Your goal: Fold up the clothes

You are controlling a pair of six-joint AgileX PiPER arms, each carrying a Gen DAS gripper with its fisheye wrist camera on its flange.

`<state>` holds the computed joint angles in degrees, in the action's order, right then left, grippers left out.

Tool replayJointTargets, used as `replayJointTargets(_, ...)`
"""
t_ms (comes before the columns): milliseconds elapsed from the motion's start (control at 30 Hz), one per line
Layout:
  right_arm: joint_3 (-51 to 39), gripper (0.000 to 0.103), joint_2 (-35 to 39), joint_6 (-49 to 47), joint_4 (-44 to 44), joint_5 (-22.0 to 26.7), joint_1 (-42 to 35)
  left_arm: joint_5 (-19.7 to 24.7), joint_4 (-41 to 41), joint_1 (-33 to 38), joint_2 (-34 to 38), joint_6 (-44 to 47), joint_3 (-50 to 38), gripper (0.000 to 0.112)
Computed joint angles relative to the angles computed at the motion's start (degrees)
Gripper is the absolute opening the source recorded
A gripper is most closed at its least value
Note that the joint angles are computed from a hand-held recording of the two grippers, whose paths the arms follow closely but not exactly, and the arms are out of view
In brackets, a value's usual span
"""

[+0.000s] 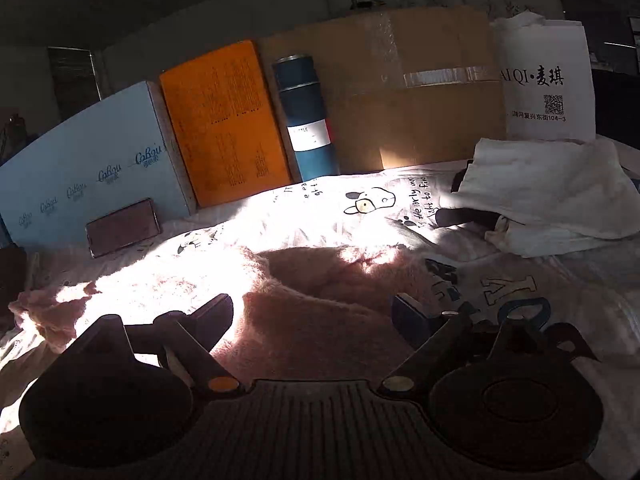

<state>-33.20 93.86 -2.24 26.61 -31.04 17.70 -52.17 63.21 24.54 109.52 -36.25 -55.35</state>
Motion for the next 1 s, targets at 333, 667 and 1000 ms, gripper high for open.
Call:
replayJointTargets(333,-6.8,0.012,5.4,1.3,-6.8,0.9,-4.5,13.0,10.0,-11.4,2.0,-4.3,-5.3,0.098)
replayJointTargets(667,-11.1,0.077,7.0,-17.2,12.4,2.6,-0.6,16.4,23.6,-11.1,4.8,-22.3,-11.3,0.100)
replayJointTargets(1000,-21.4,0.087,11.7,-15.1,7.0,7.8,2.3,-8.8,17.9,7.7,5.2,-47.1,-12.1,0.101)
